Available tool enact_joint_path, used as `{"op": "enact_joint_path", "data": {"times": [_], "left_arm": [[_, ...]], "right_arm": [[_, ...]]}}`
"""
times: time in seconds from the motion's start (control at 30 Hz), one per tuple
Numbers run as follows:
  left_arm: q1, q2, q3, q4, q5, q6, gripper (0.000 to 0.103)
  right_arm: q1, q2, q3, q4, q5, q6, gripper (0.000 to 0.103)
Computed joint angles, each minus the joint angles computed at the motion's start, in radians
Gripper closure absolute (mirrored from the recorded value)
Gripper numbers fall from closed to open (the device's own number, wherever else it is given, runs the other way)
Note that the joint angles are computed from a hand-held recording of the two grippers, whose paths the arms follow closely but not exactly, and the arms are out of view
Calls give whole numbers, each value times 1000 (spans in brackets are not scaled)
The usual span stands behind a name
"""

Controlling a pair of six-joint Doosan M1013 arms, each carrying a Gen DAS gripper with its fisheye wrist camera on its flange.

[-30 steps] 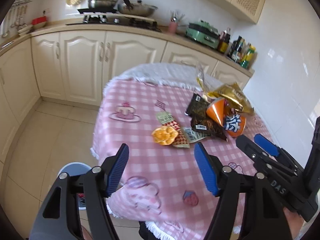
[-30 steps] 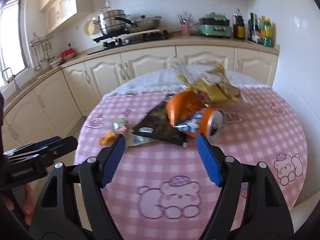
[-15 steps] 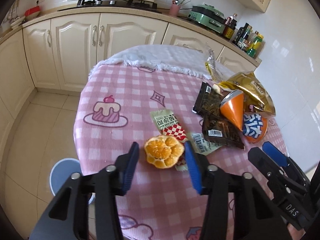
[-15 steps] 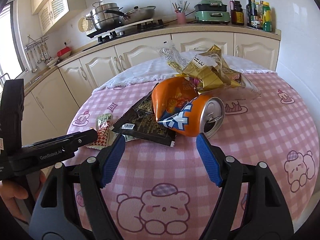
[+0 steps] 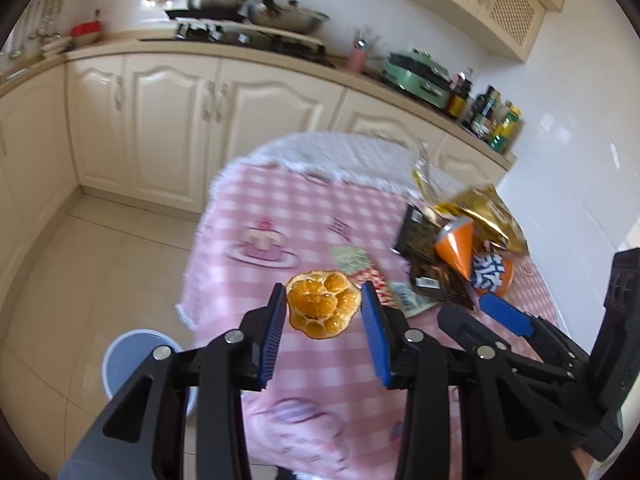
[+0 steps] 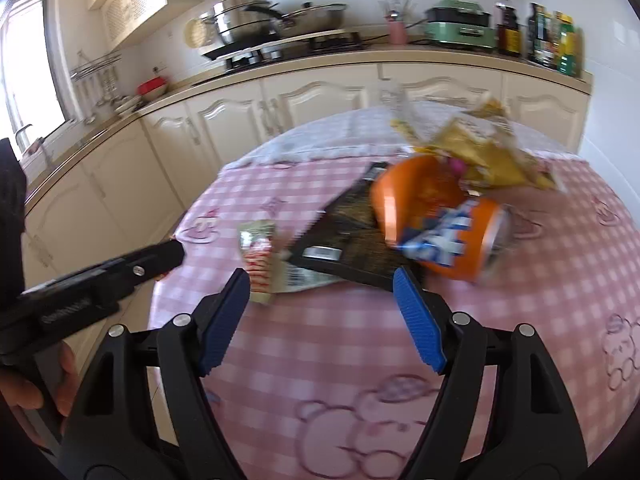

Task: Collect trash
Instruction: 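Grasp the orange half with the left gripper while the right grasps the red-white wrapper, then carry the orange half and wrapper over the bucket and open the right gripper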

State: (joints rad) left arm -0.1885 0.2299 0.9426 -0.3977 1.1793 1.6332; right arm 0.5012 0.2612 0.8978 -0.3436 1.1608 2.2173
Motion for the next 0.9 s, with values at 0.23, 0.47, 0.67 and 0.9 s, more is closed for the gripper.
{"op": "enact_joint_path", "data": {"times": [0.23, 0.47, 0.67, 0.9], "left_arm": [[47, -20, 24, 4, -4, -18, 66], [79, -26, 39, -30, -5, -4, 66], [107, -28, 55, -78, -12, 1, 66], [157, -34, 84, -88, -29, -11, 66]], "right_arm": [[3, 112, -156, 99, 89, -126, 44], [10, 162, -223, 75, 188, -156, 72], [25, 127, -174, 42, 109, -133, 79], [60, 172, -270, 113, 63, -220, 79]]}}
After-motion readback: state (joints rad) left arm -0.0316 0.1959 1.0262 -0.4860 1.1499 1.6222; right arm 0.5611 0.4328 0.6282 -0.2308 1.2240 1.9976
